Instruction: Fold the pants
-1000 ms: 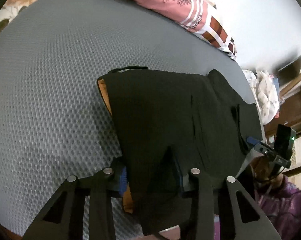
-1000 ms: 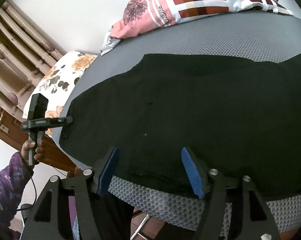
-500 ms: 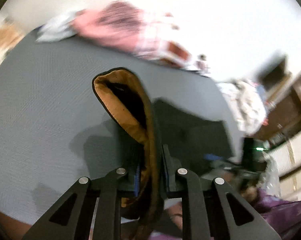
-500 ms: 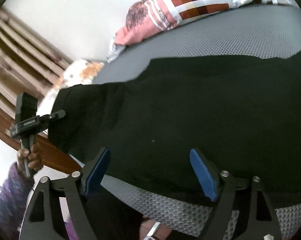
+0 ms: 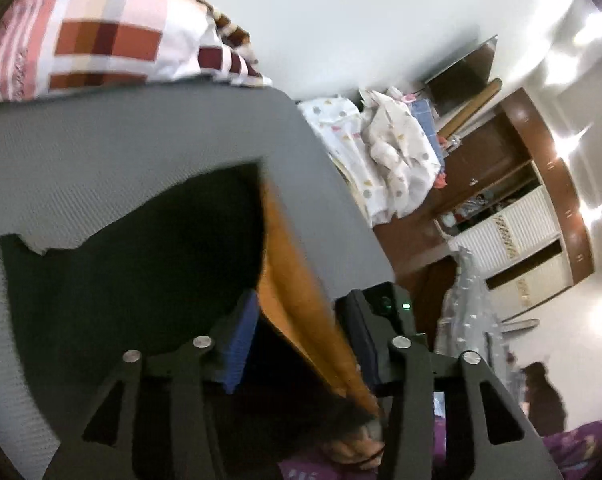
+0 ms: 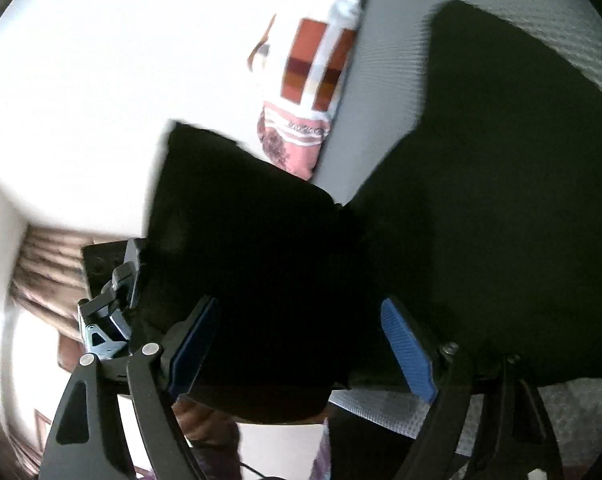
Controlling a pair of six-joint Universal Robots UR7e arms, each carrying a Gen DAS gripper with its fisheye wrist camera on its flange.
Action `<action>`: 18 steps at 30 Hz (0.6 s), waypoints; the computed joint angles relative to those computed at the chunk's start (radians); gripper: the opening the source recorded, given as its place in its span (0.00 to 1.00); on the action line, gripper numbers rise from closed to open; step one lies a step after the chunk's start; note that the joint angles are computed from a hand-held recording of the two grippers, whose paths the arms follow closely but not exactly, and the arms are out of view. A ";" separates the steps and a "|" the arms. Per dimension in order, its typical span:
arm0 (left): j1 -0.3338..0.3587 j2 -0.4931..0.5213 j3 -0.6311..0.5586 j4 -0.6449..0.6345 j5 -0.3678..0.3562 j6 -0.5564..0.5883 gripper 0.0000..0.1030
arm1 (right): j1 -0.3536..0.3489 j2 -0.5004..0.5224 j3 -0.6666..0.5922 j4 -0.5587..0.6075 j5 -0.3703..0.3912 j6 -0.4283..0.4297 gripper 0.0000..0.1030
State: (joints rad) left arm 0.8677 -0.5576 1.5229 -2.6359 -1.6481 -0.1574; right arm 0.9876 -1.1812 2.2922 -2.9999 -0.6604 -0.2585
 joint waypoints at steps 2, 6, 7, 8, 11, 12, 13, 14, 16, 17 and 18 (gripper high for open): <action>0.001 0.001 -0.010 -0.013 -0.029 0.016 0.62 | -0.007 0.000 -0.015 0.052 0.031 -0.021 0.77; -0.017 -0.037 0.048 -0.095 -0.018 0.023 0.74 | 0.008 -0.012 -0.032 0.064 -0.008 0.011 0.84; -0.018 -0.046 0.065 -0.116 -0.002 0.021 0.76 | 0.003 -0.013 -0.035 0.081 0.008 0.008 0.84; -0.021 -0.058 0.086 -0.129 0.029 0.017 0.81 | 0.001 -0.014 -0.040 0.100 0.019 0.011 0.84; -0.011 -0.094 0.153 -0.147 0.086 0.009 0.83 | 0.007 -0.025 -0.052 0.132 -0.019 0.021 0.84; -0.004 -0.106 0.181 -0.148 0.100 -0.001 0.83 | 0.016 -0.026 -0.057 0.127 -0.036 0.028 0.84; 0.001 -0.123 0.219 -0.151 0.122 -0.017 0.83 | 0.031 -0.032 -0.063 0.127 -0.065 0.026 0.84; 0.007 -0.133 0.246 -0.150 0.151 -0.032 0.83 | 0.049 -0.041 -0.064 0.117 -0.109 0.020 0.83; 0.019 -0.153 0.301 -0.169 0.186 -0.048 0.83 | 0.115 -0.063 -0.068 0.058 -0.283 0.010 0.49; 0.025 -0.157 0.319 -0.178 0.201 -0.059 0.83 | 0.151 -0.067 -0.085 0.063 -0.384 0.003 0.34; 0.034 -0.162 0.336 -0.182 0.219 -0.075 0.83 | 0.174 -0.066 -0.105 0.087 -0.443 0.002 0.19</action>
